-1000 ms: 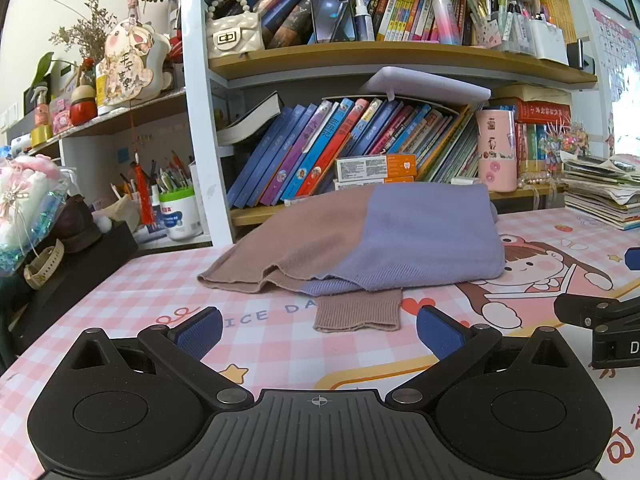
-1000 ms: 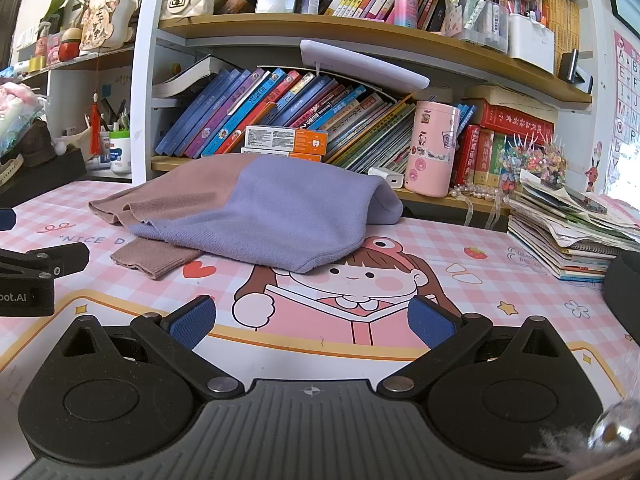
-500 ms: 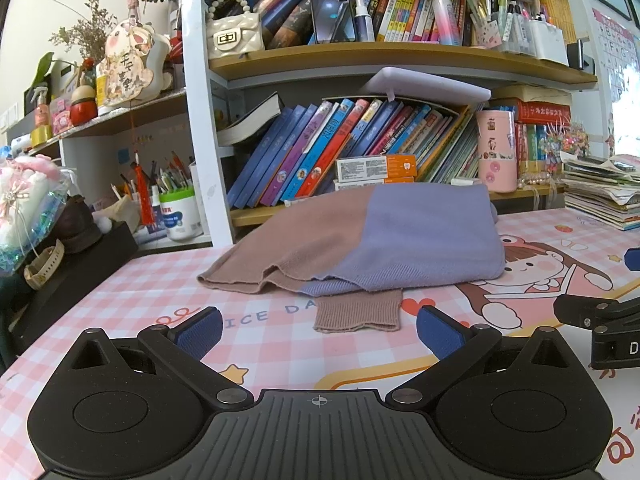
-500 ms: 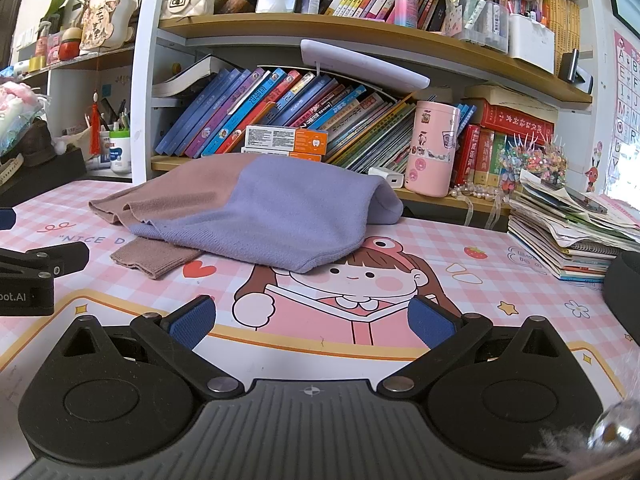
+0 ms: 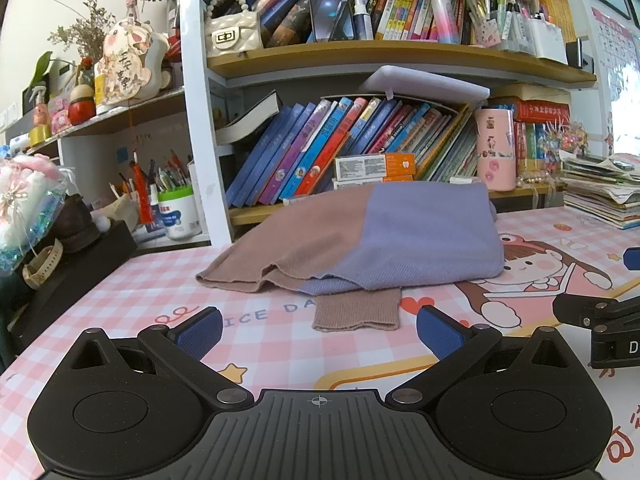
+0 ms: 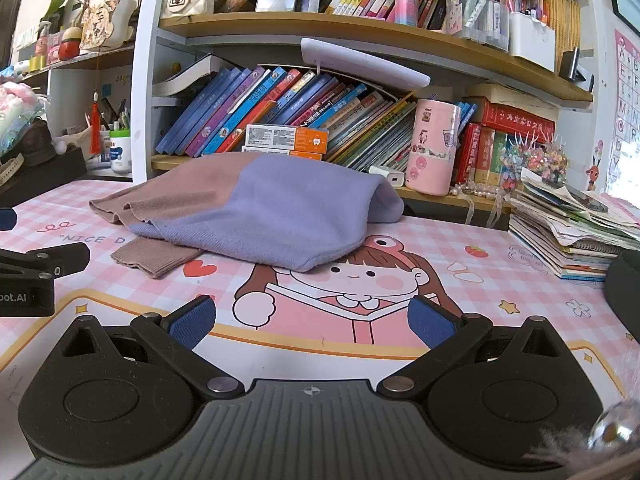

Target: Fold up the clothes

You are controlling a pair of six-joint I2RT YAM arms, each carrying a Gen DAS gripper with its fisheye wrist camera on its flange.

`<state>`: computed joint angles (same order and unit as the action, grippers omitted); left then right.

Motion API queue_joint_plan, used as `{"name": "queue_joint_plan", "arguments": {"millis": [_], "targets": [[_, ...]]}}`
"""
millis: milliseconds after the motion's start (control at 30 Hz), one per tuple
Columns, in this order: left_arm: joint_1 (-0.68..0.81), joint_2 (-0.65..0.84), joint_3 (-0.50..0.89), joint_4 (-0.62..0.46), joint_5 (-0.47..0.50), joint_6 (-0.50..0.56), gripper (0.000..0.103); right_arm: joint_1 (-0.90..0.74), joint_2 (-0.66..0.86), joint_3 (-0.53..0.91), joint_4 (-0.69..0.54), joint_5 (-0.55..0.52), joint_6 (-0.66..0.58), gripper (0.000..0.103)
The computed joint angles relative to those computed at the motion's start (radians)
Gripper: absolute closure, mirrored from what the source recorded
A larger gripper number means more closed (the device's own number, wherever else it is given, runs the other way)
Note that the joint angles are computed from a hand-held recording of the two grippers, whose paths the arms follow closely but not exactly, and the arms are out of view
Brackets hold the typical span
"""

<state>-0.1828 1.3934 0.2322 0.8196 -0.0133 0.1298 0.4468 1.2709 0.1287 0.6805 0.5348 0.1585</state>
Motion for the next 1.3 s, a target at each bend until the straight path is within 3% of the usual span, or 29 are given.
{"name": "queue_joint_plan", "arguments": {"millis": [867,1100,1300], "targets": [[-0.010,0.006,-0.006,0.022,0.003,0.013,0.000,0.003,0.001,0.004,-0.008,-0.008,-0.001,0.000],[-0.016,0.005,-0.019,0.049,-0.012,0.017,0.000,0.016,-0.014,-0.034,0.063,0.004,-0.016,0.000],[-0.009,0.004,-0.030,0.072,0.017,0.028,0.000,-0.035,-0.028,-0.024,0.022,-0.072,0.003,0.000]]}}
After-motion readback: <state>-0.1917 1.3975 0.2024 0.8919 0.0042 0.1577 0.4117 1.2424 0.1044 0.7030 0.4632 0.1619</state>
